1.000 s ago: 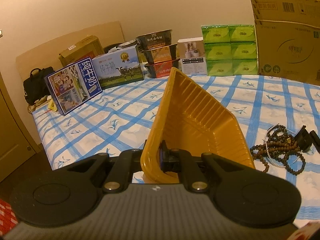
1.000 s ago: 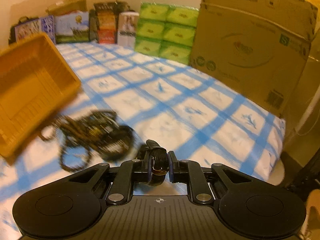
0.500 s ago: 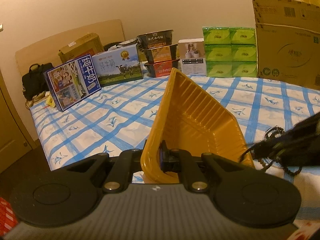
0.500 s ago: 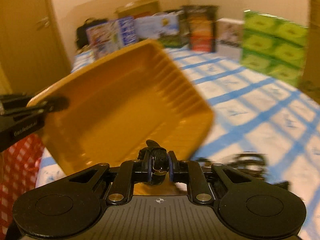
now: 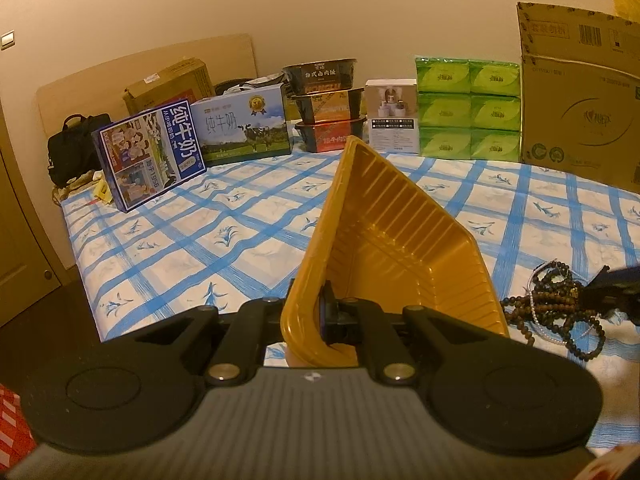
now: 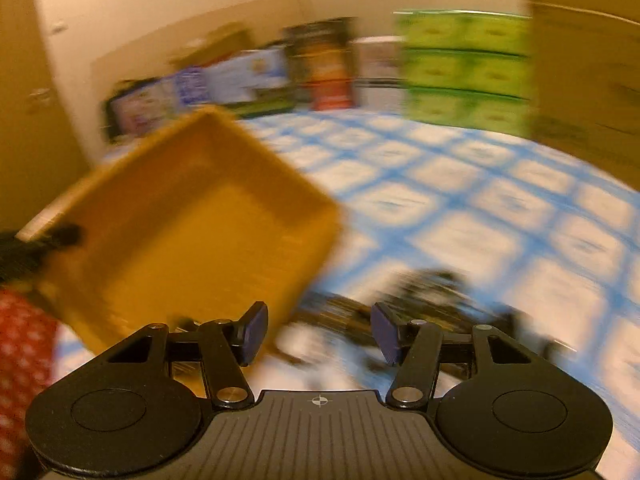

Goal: Organize jewelry
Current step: 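Grasp the metal ring with the right gripper while the left gripper holds the tray, then drop the metal ring into the tray with the right gripper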

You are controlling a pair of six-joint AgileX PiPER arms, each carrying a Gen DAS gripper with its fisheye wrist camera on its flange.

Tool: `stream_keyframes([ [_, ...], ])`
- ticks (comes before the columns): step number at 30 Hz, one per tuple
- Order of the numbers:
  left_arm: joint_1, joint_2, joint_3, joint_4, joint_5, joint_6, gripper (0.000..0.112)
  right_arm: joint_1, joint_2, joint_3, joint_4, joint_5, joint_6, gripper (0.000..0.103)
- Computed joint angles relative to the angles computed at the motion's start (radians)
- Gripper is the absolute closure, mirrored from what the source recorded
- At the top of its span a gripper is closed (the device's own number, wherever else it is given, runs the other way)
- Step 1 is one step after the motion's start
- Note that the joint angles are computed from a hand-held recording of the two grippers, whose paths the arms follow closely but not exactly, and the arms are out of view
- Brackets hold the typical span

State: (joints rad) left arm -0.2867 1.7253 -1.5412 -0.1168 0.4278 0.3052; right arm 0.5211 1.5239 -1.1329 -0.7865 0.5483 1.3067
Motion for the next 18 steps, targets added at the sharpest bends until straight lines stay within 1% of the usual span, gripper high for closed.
stream_keyframes([
  [3,-0.001,0.0,0.0,0.011,0.001,-0.013,0.105,0.009,-0.102,0.161,-0.11,0.135,0.155,0.046],
  [5,-0.001,-0.001,0.001,0.02,0.003,-0.026,0.105,-0.019,-0.141,0.226,-0.098,0.177,0.189,0.046],
  [6,-0.004,-0.003,0.004,0.028,0.0,-0.038,0.106,-0.037,-0.162,0.256,-0.094,0.182,0.196,0.046],
  [8,-0.006,-0.004,0.005,0.039,0.0,-0.047,0.105,-0.071,-0.19,0.301,-0.087,0.166,0.194,0.046],
  [11,-0.007,-0.002,0.002,0.052,0.002,-0.055,0.105,-0.096,-0.194,0.313,-0.076,0.124,0.172,0.048],
  [13,-0.009,-0.004,0.005,0.056,0.001,-0.063,0.105,-0.113,-0.169,0.303,-0.069,0.096,0.146,0.054],
  [15,-0.01,-0.005,0.006,0.056,0.0,-0.06,0.105,-0.119,-0.143,0.286,-0.061,0.093,0.13,0.06],
  [18,-0.011,-0.005,0.007,0.061,0.001,-0.066,0.106,-0.125,-0.105,0.275,-0.093,0.087,0.168,0.064],
])
